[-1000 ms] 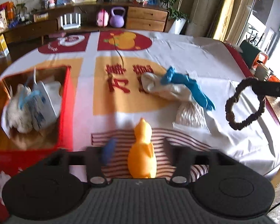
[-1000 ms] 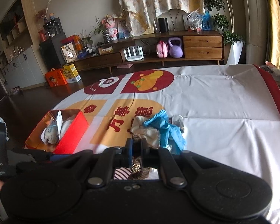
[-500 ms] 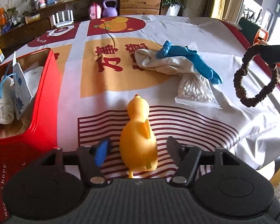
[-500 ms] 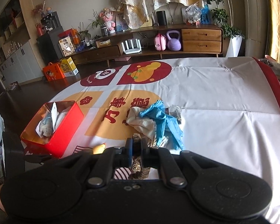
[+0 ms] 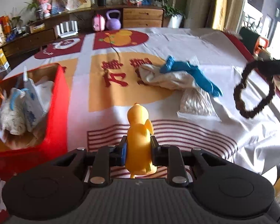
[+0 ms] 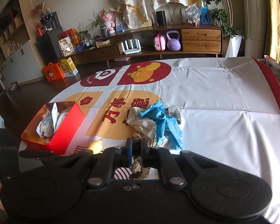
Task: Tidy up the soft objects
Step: 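Lift and carry the duck and hair tie toward the tin with both grippers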
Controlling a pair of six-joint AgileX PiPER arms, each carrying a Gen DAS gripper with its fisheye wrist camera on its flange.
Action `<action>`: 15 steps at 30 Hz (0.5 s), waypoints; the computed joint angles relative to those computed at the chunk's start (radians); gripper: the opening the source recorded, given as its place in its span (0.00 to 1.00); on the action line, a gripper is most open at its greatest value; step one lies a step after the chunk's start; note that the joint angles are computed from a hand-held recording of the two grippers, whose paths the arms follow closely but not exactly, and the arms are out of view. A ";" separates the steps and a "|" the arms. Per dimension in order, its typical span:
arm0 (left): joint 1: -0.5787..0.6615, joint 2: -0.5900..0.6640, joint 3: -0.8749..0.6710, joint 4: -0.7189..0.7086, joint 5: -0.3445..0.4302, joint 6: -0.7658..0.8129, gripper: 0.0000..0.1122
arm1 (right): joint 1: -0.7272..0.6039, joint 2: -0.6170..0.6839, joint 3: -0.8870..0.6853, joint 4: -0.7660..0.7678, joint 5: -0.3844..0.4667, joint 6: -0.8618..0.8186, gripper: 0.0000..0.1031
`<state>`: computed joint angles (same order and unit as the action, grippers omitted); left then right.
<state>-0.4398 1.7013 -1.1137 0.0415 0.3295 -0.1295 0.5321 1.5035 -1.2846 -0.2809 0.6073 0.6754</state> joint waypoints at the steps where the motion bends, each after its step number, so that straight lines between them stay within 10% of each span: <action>1: 0.006 -0.013 -0.001 0.006 0.005 -0.015 0.20 | 0.003 0.000 -0.003 -0.002 0.001 0.004 0.07; 15: 0.094 -0.183 -0.044 0.025 0.168 -0.042 0.21 | 0.103 0.063 -0.172 0.004 0.036 -0.021 0.07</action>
<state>-0.3461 1.5186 -1.1577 0.0662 0.4977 -0.1715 0.6351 1.5668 -1.4563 -0.2772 0.6429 0.6541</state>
